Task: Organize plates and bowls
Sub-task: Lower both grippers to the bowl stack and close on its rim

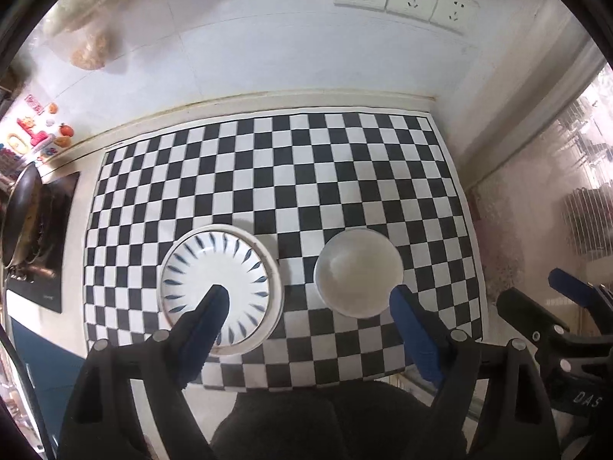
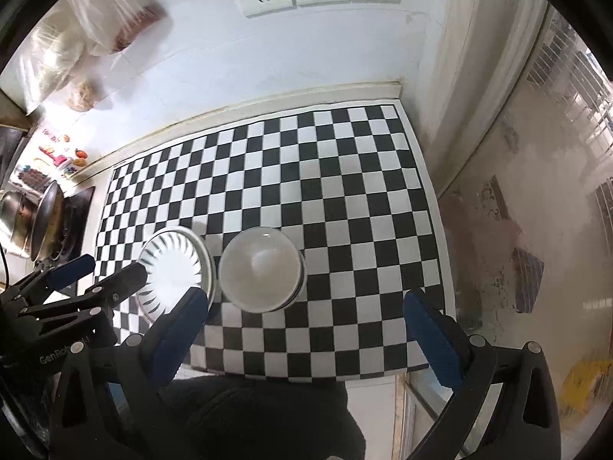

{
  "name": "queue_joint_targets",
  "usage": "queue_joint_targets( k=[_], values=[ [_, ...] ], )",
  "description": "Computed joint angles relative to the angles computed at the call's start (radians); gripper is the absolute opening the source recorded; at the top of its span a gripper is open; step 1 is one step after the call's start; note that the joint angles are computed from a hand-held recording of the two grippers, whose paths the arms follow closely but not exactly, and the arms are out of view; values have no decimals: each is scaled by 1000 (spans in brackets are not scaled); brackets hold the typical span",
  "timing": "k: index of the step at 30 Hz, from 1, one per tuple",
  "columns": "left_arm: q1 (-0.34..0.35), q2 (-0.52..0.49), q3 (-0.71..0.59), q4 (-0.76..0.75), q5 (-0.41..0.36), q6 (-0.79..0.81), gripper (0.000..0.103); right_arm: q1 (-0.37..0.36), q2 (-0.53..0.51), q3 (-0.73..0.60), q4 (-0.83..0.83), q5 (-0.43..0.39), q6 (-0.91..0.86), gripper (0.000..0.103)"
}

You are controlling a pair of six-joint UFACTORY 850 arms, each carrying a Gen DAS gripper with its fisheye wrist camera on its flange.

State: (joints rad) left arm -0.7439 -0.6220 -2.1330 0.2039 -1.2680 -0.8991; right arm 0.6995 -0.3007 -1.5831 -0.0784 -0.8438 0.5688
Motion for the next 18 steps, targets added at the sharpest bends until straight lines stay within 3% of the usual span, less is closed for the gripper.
queue_joint_targets(
  k=[4, 6, 8, 18],
  values=[
    [17, -20, 14, -18, 28, 25, 59, -12, -40, -13, -13, 9, 8, 102],
    [30, -32, 21, -50, 44, 46, 43, -24, -65, -19, 14, 16, -3, 100],
    [44, -53, 20, -84, 45, 69, 36, -32, -91, -25, 40, 19, -19, 95],
    [92, -143, 21, -238, 62, 160, 34, -73, -213, -31, 179, 30, -107, 90]
  ],
)
